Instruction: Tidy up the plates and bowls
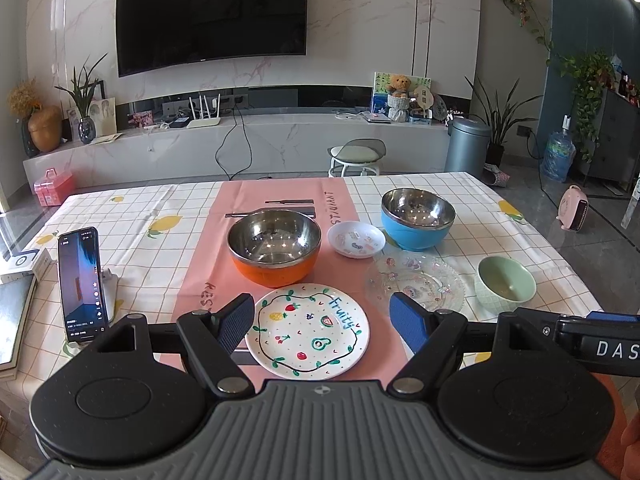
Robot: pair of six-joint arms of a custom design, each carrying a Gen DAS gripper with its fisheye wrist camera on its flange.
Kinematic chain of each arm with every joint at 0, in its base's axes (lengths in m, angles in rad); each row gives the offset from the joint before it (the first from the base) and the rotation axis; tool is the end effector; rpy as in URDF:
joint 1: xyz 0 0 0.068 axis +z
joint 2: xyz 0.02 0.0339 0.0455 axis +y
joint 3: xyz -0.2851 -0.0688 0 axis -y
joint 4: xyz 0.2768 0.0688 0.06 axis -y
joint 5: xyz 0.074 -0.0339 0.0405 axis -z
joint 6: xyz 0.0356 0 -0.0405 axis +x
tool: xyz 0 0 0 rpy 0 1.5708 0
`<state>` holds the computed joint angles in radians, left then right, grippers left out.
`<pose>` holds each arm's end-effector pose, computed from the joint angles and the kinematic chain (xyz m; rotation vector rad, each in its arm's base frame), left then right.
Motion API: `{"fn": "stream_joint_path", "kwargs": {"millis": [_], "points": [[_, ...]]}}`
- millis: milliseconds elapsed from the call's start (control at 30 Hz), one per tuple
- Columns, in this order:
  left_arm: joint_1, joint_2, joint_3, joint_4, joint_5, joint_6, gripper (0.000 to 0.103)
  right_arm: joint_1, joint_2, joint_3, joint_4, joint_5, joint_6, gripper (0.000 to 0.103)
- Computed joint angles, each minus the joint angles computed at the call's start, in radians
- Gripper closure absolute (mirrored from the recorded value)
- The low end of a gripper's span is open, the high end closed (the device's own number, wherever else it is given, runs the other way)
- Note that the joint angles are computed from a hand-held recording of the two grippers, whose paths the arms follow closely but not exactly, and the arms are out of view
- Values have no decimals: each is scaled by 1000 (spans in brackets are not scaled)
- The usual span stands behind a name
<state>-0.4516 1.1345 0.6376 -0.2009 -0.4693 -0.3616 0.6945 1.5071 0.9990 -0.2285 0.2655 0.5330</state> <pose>0.2342 -0.0957 0.2247 -0.1440 2.1773 0.0760 0.2773 0.2188 0.2430 -0.0498 2.2982 0.3351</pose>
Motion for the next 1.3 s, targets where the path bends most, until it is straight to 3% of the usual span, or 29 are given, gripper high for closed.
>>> {"fn": "stream_joint_path", "kwargs": {"millis": [1300], "points": [[30, -20, 6, -57, 59, -78, 12, -6, 27, 7, -31, -54, 42, 3]]}}
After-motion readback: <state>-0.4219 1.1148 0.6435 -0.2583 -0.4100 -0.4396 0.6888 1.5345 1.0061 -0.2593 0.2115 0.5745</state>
